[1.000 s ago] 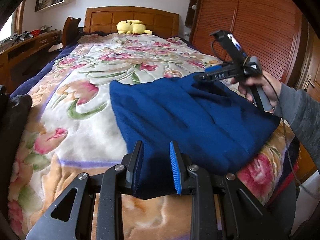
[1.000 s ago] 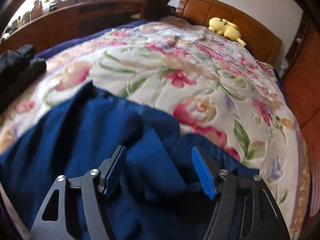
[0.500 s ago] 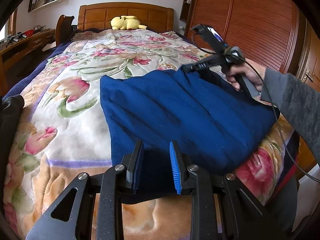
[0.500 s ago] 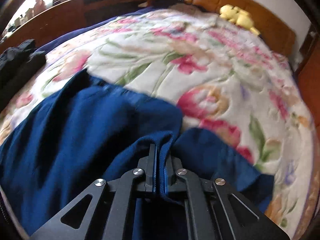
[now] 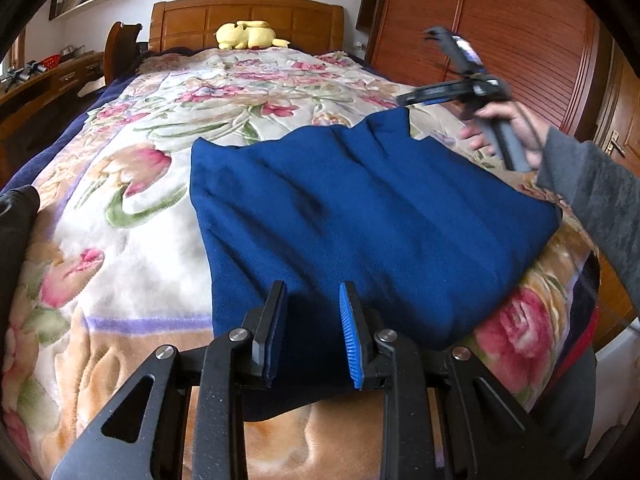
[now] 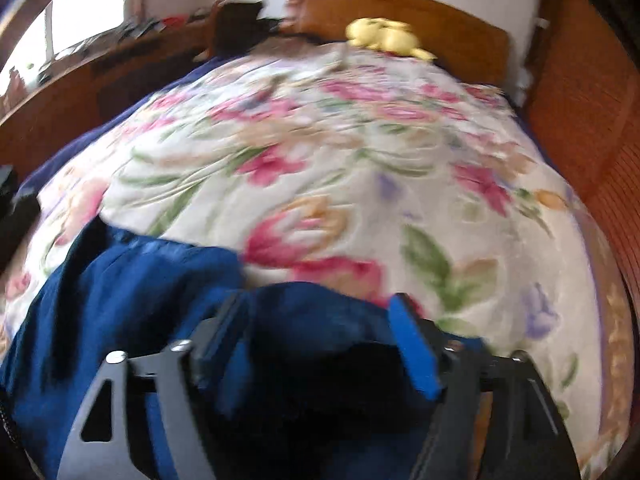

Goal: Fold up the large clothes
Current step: 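Pinch and smooth the folded blazer bundle with the right tool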

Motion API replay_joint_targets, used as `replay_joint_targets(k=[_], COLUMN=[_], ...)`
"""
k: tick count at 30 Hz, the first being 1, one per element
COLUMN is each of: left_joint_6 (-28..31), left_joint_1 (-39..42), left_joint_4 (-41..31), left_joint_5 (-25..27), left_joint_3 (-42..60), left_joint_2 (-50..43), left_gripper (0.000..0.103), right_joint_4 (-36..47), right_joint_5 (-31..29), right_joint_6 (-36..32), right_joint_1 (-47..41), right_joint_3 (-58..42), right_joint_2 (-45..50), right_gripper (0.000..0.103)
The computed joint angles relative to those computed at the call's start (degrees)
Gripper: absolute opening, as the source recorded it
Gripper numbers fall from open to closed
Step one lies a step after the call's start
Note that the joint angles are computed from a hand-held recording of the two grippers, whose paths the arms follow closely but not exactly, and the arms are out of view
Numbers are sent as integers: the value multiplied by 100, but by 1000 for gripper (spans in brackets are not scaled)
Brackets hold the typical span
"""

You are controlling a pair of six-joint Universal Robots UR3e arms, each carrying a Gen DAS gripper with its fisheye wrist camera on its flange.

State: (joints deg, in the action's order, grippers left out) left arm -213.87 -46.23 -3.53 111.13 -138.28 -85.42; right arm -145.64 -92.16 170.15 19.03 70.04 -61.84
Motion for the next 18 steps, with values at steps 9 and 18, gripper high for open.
replay_joint_targets(k=[9, 18], left_joint_6=[-124, -291], left_joint_1=[-42, -193], left_joint_4=[-262, -588], left_joint_5=[82, 283], left_joint_3=[100, 253], left_joint_2=[-140, -189], left_gripper=[29, 29], right_joint_4=[299, 315], right_joint_5=[-74, 1190], right_joint_6=[-1, -424], right_joint_1=[-1390, -1907], right_joint_3=[1270, 1411], right_joint_2=[-557, -254], right_gripper=[79, 4])
